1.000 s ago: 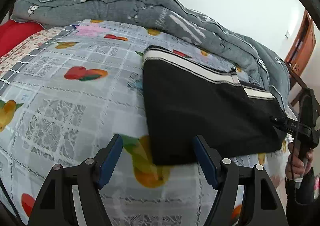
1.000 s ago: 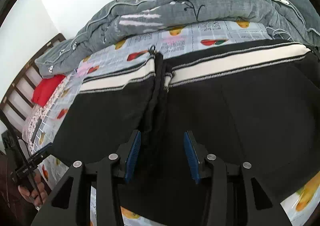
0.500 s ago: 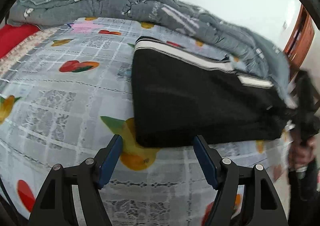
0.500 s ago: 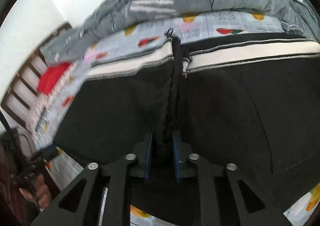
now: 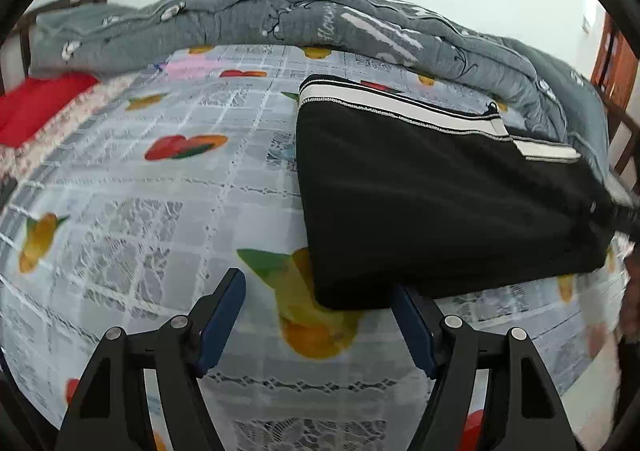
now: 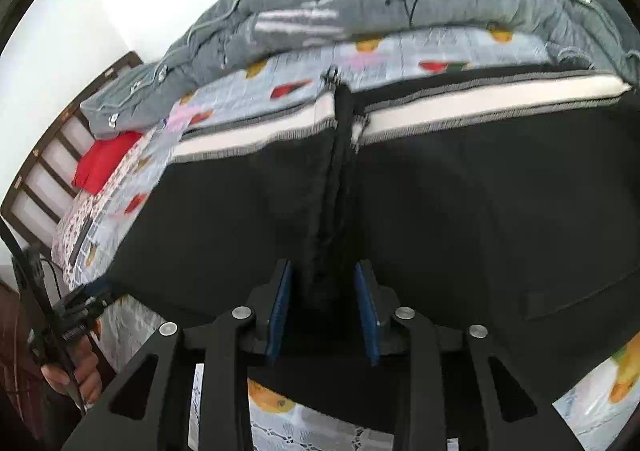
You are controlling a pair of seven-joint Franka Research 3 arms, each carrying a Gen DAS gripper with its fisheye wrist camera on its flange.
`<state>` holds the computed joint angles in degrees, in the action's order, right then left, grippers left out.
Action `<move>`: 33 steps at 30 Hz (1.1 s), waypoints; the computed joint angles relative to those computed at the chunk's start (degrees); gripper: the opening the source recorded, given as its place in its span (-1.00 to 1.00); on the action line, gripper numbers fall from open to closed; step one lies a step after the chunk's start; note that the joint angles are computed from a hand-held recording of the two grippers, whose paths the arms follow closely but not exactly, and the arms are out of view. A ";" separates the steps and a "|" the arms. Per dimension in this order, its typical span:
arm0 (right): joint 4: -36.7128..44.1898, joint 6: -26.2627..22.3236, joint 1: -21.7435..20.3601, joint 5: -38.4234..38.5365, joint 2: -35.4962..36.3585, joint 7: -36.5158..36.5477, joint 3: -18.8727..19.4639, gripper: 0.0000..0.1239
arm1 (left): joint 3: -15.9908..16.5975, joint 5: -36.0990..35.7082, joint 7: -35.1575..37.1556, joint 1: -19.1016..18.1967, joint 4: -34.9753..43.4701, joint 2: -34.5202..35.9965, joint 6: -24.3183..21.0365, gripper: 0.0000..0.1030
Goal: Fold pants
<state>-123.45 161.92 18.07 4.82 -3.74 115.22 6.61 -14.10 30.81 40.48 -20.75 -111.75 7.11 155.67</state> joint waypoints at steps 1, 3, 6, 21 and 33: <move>0.61 -0.26 -0.32 -1.16 0.20 0.75 -0.05 -0.43 | 0.11 0.42 -0.46 -0.05 -0.10 -0.10 0.22 0.38; 2.64 -0.95 -0.89 -3.97 1.63 2.66 -0.22 -0.31 | 0.42 0.40 -2.15 0.23 -0.67 -0.36 1.74 0.38; 7.23 -3.00 -0.90 -5.59 5.63 3.82 -1.10 -0.20 | 0.67 0.45 -3.79 0.43 -0.39 0.06 2.30 0.38; 25.31 -14.79 0.88 1.67 18.56 -9.53 -3.45 -0.76 | 1.68 3.25 -5.60 -0.10 1.69 2.49 3.80 0.38; 21.02 -11.32 2.22 -2.14 16.52 -3.47 -6.02 -0.76 | 0.92 1.42 -5.21 0.19 0.43 0.89 1.88 0.40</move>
